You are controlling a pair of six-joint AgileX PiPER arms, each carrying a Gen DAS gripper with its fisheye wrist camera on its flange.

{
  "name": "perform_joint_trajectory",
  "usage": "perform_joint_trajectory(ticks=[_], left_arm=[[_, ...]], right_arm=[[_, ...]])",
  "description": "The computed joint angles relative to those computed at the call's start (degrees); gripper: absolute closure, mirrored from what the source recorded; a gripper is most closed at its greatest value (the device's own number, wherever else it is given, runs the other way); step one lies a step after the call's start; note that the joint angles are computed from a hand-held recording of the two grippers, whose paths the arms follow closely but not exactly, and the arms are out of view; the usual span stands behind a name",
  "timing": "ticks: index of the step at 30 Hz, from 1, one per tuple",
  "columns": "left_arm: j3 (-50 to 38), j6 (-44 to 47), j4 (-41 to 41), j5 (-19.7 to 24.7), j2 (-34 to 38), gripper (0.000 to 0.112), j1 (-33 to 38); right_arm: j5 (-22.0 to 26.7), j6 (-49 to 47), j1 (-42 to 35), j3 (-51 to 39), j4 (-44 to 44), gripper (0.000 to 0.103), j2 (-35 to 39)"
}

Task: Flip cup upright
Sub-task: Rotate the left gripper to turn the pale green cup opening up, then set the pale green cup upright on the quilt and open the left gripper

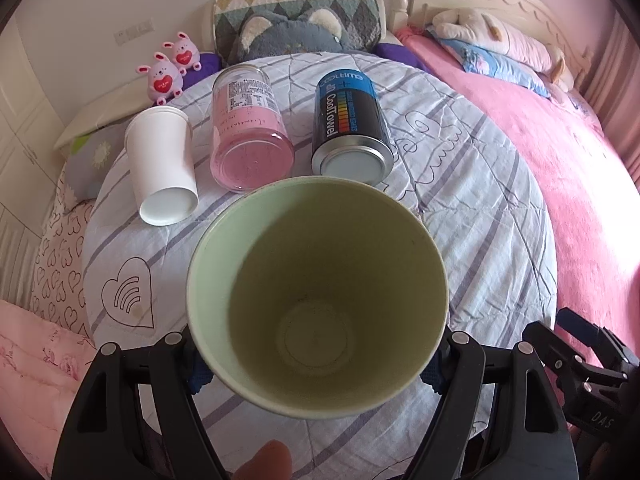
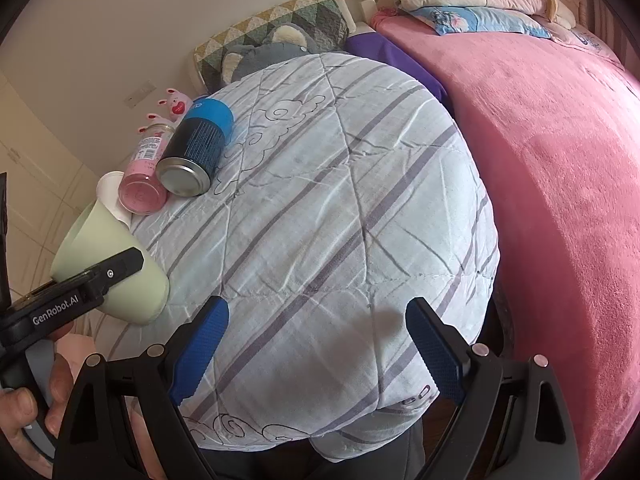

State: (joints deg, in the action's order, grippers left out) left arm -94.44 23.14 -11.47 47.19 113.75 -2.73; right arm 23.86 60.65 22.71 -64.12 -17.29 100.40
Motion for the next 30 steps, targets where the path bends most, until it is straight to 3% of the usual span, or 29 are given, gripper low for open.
perform_joint_trajectory(ticks=[7, 12, 18, 30], left_arm=[[0.6, -0.2, 0.6, 0.8, -0.9, 0.032, 0.2], [1.7, 2.1, -2.2, 0.7, -3.1, 0.018, 1.3], [3.9, 4.0, -3.5, -0.7, -6.3, 0.015, 1.7], [13.1, 14.0, -13.4, -4.6, -19.2, 0.013, 8.2]], right_arm=[[0.6, 1.6, 1.3, -0.3, -1.8, 0.012, -0.5], [1.2, 4.4, 2.6, 0.1, -4.2, 0.012, -1.6], [2.3, 8.9, 4.4, 0.7, -8.5, 0.012, -3.4], [9.5, 23.3, 12.5, 0.1, -23.4, 0.012, -9.0]])
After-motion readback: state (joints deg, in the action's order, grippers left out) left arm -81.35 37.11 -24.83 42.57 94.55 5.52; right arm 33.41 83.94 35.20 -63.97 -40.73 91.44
